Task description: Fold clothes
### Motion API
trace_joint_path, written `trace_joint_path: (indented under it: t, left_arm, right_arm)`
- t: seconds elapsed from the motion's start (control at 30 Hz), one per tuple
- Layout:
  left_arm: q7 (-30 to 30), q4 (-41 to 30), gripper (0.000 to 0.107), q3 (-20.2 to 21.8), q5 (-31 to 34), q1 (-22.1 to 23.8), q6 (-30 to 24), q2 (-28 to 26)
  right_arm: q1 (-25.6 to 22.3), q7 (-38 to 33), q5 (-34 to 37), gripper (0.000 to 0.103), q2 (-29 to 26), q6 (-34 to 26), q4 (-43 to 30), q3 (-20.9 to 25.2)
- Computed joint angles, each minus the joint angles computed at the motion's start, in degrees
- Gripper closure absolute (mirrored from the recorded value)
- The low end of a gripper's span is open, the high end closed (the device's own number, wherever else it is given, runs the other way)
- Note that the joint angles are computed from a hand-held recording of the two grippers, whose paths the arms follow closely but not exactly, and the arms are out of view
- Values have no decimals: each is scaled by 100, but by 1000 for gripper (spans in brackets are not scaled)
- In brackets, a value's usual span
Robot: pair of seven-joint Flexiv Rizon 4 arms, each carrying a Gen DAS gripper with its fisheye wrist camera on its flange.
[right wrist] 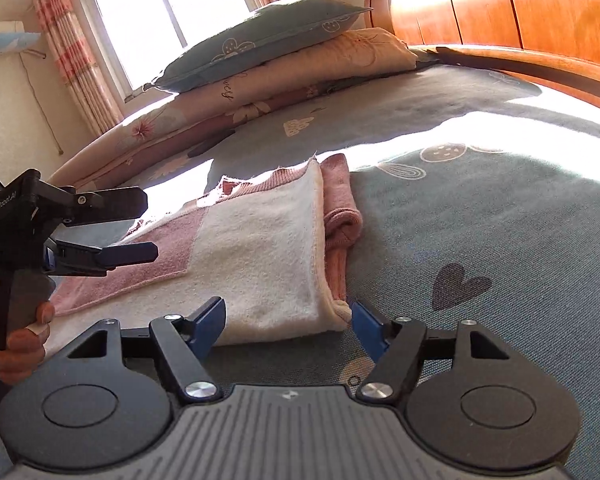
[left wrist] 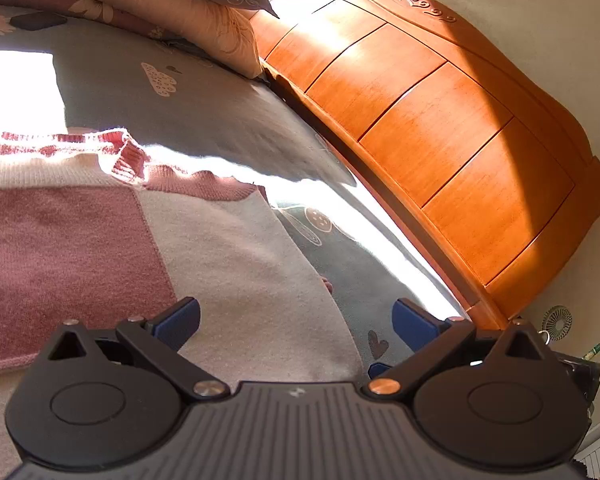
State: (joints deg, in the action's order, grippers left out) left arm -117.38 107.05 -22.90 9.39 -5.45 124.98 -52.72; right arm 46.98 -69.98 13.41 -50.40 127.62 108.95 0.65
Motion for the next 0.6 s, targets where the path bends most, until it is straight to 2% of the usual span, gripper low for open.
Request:
trace_joint_path:
  t: [0.07,0.23,0.3,0.37,0.43,0.5,0.57,0.6]
  left_arm:
    - [-55,-103,5,-134,-123,26,-395,44]
    - [33,-559,5,-799,-532,279,-1799,117]
    - [128,-775,5,-896,-892,216,-2296,151]
    - [91,-1034,5,-838,-1362,30,-2776,196]
    - [-140,-1247,5,-533,-1877,-308,-3073,307]
    - [-367,-1444,5,56,-2277,-786,-3389,460]
    - [-590,-1650,5,672,-2561,-1254,-3704,545]
    - [-643,-1712,5,803,-2664,-1357,-3759,525]
  right_arm:
    - [-309,188,-251,29,82,-195,51,243]
    - [-1357,1135,-1162,26,293,-650,274,1055]
    - [-1608,1430,-1430,26,375,-777,348,1180]
    - [-2136,1758,-1983,26,343,-872,344,1551]
    - [-2907,2081,-2820,26,123,-877,261,2146]
    - [-3570,2337,-3705,26,-148,-1049,67,2616]
    - [-4000,2510,-4413,25,-483,-1175,-230,2915]
    - [-4156,2585,-4717,24,-656,-1227,-395,3027]
